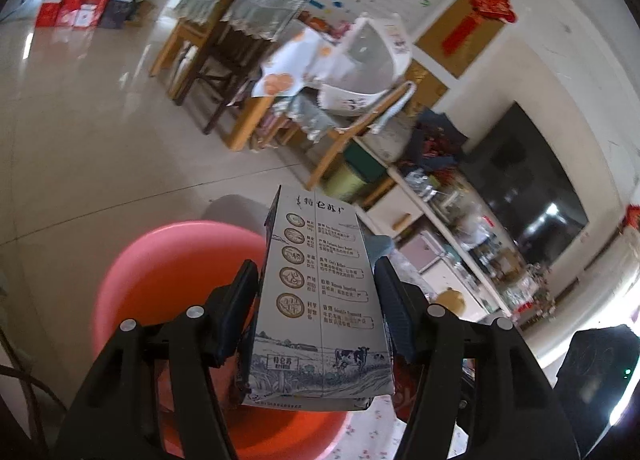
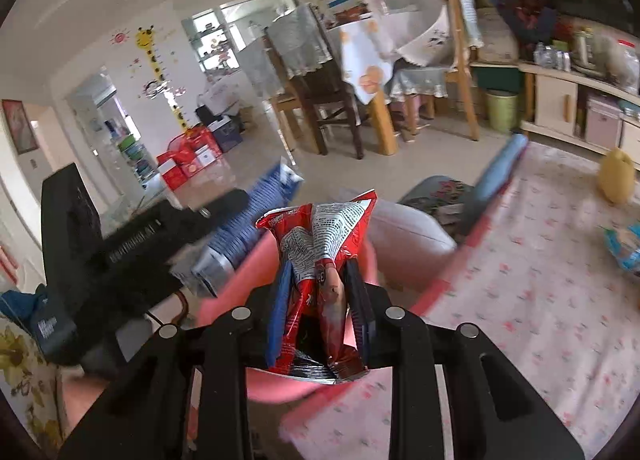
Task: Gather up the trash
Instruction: 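Carry the carton and wrappers to the pink bucket and open both tools, then move both tools back toward the remaining wrappers on the table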
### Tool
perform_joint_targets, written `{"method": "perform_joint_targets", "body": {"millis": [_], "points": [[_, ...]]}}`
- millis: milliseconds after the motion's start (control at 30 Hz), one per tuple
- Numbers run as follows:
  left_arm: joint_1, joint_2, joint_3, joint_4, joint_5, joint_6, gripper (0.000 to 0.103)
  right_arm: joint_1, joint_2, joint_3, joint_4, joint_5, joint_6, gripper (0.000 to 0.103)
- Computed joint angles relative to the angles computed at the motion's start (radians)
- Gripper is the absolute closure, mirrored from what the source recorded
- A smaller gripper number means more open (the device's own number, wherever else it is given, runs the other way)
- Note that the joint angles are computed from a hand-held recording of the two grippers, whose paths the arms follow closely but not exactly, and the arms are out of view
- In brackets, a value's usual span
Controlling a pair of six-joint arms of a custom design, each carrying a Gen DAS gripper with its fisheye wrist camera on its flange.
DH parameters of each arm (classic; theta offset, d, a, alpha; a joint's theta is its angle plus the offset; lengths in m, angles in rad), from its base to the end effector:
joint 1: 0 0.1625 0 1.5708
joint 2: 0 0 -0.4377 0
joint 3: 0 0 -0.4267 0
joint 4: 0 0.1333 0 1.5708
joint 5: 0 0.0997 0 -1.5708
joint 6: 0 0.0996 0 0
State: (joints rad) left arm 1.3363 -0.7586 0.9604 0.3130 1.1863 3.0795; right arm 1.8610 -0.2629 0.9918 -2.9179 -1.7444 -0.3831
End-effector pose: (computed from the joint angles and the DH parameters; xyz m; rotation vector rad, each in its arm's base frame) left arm -0.0122 -0.7857 0.2458 -0.0681 2.5362 -1.5266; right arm 0.3628 -0.8091 -0.0301 0.8548 -2.6790 0.8853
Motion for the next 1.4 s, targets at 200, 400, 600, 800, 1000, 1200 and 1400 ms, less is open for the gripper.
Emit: {"method": "perform_joint_targets", "body": {"millis": [200,400,600,800,1000,1200,1400], "points": [[0.027,0.013,-0.035,0.022,-0.055,-0.097,0.022,-0.016,0.035,-0.036,0.010,-0.010,0.068,0.026],[0.013,-0.016,0.038,-0.099,-0.097,-0.019,0.014,-0.032,-0.042,0.109,-0.141,-0.090,0.062,0.014],[-0.011,-0.028,0.108,-0.229,-0.079,0.146,0.010,-0.047,-0.118,0.248,-0.223,-0.160,0.042,0.014],[-0.049,-0.032,0.158,-0.298,-0.066,0.283,0.010,-0.060,-0.212,0.438,-0.366,-0.206,-0.014,0.013],[-0.098,-0.014,0.161,-0.265,-0.164,0.383,0.010,-0.073,-0.285,0.563,-0.488,-0.213,-0.022,0.006],[-0.157,-0.039,0.257,-0.248,-0.190,0.399,0.010,-0.100,-0.378,0.684,-0.600,-0.209,-0.001,0.005],[-0.241,-0.070,0.379,-0.296,-0.206,0.488,0.010,-0.139,-0.456,0.786,-0.690,-0.226,-0.012,0.005]]}}
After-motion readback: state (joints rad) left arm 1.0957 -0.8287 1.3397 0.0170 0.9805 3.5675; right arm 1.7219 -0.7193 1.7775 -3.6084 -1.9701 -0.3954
